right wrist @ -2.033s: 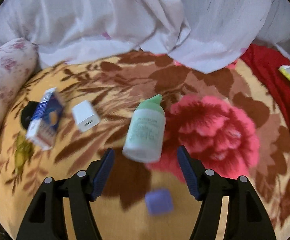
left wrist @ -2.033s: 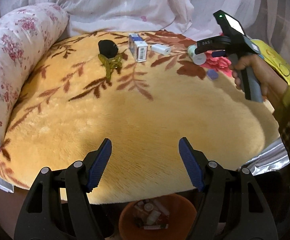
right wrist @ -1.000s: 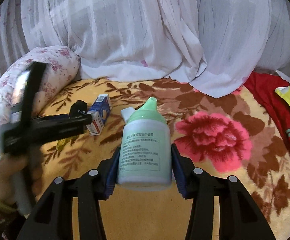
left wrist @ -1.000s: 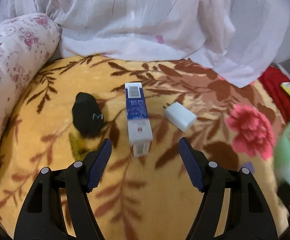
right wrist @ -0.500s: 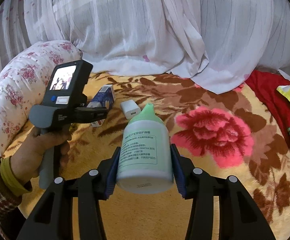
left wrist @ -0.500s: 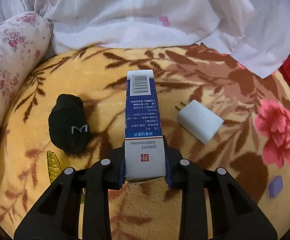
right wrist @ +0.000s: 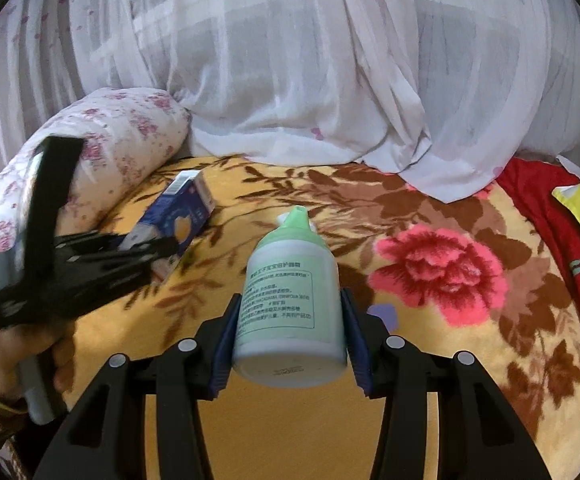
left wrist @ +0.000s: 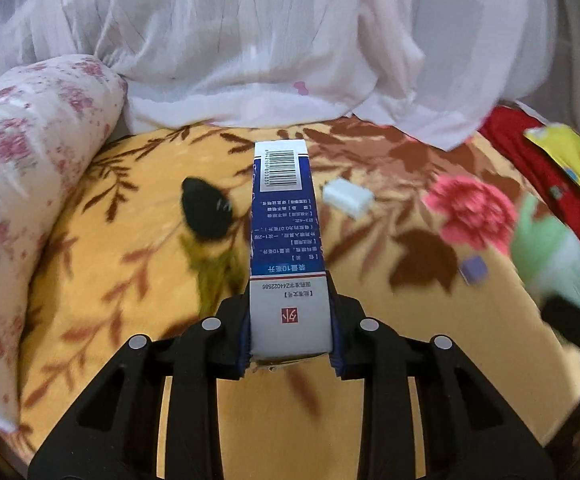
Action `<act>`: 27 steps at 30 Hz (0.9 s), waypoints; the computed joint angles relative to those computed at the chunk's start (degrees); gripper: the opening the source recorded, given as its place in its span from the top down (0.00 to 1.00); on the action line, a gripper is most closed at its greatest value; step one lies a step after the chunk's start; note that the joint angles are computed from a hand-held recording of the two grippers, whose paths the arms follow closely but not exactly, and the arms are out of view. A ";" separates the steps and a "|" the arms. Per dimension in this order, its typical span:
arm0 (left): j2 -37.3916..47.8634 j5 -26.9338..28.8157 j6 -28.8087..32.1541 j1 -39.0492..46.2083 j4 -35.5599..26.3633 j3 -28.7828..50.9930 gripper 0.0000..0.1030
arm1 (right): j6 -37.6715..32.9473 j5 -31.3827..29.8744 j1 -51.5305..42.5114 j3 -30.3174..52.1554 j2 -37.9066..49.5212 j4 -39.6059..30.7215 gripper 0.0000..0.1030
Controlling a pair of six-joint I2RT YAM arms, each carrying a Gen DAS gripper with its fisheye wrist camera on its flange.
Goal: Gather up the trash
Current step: 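Drop the medicine box and white bottle into the orange bin with both tools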
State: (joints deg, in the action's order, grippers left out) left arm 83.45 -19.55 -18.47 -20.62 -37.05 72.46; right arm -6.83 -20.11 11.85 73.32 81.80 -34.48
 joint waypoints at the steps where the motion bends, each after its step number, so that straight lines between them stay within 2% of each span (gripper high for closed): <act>1: -3.48 -0.42 -0.48 -1.11 -1.16 -2.52 0.73 | 0.01 -0.08 0.41 -0.92 -1.46 -0.61 0.54; 5: -15.41 -1.93 -3.46 -7.13 -7.50 -10.11 0.73 | -0.40 0.18 2.82 -5.99 -9.39 -3.90 0.54; 8: -23.47 -4.40 -7.82 -15.21 -13.78 -14.40 0.73 | -0.74 0.03 4.98 -10.40 -16.31 -7.33 0.54; 11: -29.62 -8.28 -16.83 -26.18 -20.63 -17.76 0.73 | -0.53 -0.88 7.11 -14.73 -23.27 -11.83 0.54; 12: -31.59 -9.38 -21.86 -30.99 -23.24 -19.15 0.73 | -0.29 -1.27 7.62 -15.81 -24.88 -13.06 0.54; 15: -33.33 -12.29 -33.98 -41.77 -28.32 -21.67 0.73 | 0.84 -1.34 10.81 -19.91 -30.69 -18.08 0.54; 18: -33.59 -11.85 -44.11 -49.99 -31.50 -24.40 0.73 | 2.81 1.02 15.23 -23.81 -35.06 -21.15 0.54; 22: -34.34 -9.44 -51.91 -55.94 -33.33 -27.94 0.73 | 6.08 3.14 20.58 -28.95 -38.82 -23.76 0.54; 27: -35.78 -6.78 -58.01 -60.69 -34.61 -31.04 0.72 | 10.05 4.28 26.27 -32.87 -40.37 -24.72 0.54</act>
